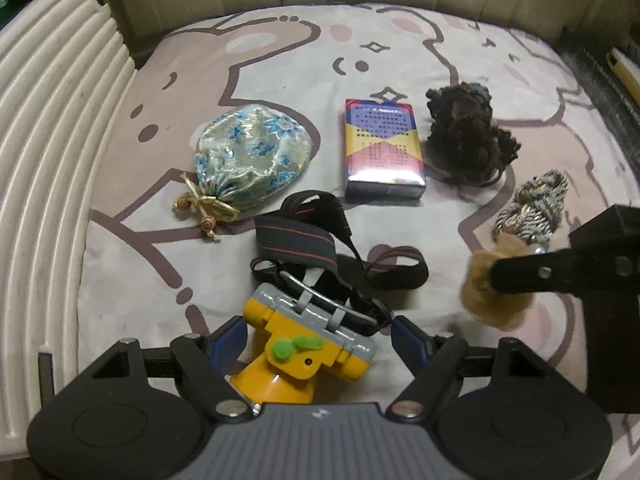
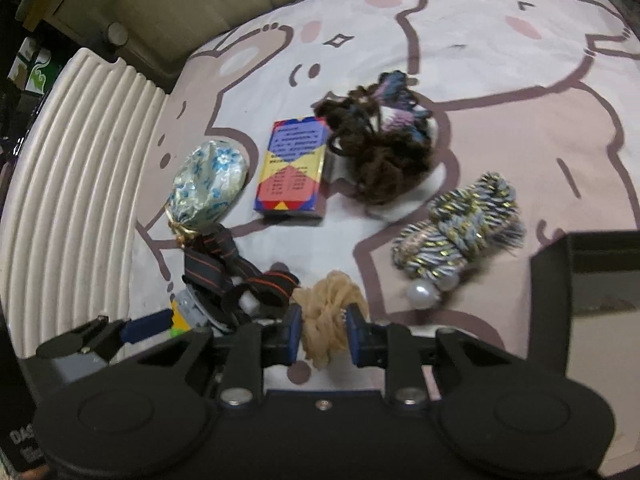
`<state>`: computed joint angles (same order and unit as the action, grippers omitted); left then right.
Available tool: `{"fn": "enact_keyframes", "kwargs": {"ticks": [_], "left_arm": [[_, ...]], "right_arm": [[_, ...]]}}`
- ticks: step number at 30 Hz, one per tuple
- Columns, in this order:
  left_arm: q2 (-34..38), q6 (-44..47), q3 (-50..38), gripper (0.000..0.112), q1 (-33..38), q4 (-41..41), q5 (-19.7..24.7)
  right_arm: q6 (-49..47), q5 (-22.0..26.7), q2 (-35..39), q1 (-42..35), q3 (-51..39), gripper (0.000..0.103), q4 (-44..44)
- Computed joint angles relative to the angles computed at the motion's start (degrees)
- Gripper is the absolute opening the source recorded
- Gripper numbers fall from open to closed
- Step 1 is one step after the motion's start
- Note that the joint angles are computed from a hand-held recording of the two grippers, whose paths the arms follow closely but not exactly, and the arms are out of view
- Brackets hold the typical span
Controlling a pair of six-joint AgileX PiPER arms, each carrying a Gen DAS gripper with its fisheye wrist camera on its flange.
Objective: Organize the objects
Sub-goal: 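Close the left tool around the yellow headlamp while the right tool holds the loofah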
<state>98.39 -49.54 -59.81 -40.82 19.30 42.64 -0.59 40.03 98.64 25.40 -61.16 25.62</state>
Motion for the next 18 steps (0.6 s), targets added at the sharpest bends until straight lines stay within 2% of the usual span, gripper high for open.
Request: {"fn": "enact_keyframes", "kwargs": {"ticks": [3, 6, 7, 9, 11, 12, 16, 18], "left_arm": [[1.6, 0.0, -1.5, 0.080, -0.9, 1.5, 2.1], [2.6, 1.9, -1.8, 0.085, -0.6, 0.9, 2.5], [2.4, 4.6, -1.6, 0.090, 0.2, -1.2, 2.4], [0.9, 10.8, 0.3, 0.094, 2.0, -5.8, 0.5], [-1.3, 15.8, 2.7, 0.094, 3.1, -8.3, -1.1], [-1.8, 17.2, 2.9, 0.094, 3.6, -8.9, -0.3], [-4.5, 21.7, 5.3, 0.069, 6.0, -12.0, 0.4], [-5.5, 22.2, 5.8, 0.062, 6.0, -11.4, 1.0]], "right_arm": [[0.1, 0.2, -0.2, 0.1, 0.5, 0.024, -1.2], [-0.6, 0.2, -0.2, 0.1, 0.9, 0.024, -1.1], [-0.8, 0.2, -0.2, 0.2, 1.0, 0.024, -1.1], [-1.4, 0.3, -0.2, 0.0, 1.1, 0.024, -0.8], [-2.1, 0.3, -0.1, -0.2, 1.2, 0.024, -0.5], [-2.1, 0.3, -0.1, -0.2, 1.1, 0.024, -0.6], [-2.4, 0.5, 0.3, 0.0, 0.8, 0.025, -0.6], [-2.4, 0.5, 0.5, 0.1, 0.6, 0.025, -0.8]]}}
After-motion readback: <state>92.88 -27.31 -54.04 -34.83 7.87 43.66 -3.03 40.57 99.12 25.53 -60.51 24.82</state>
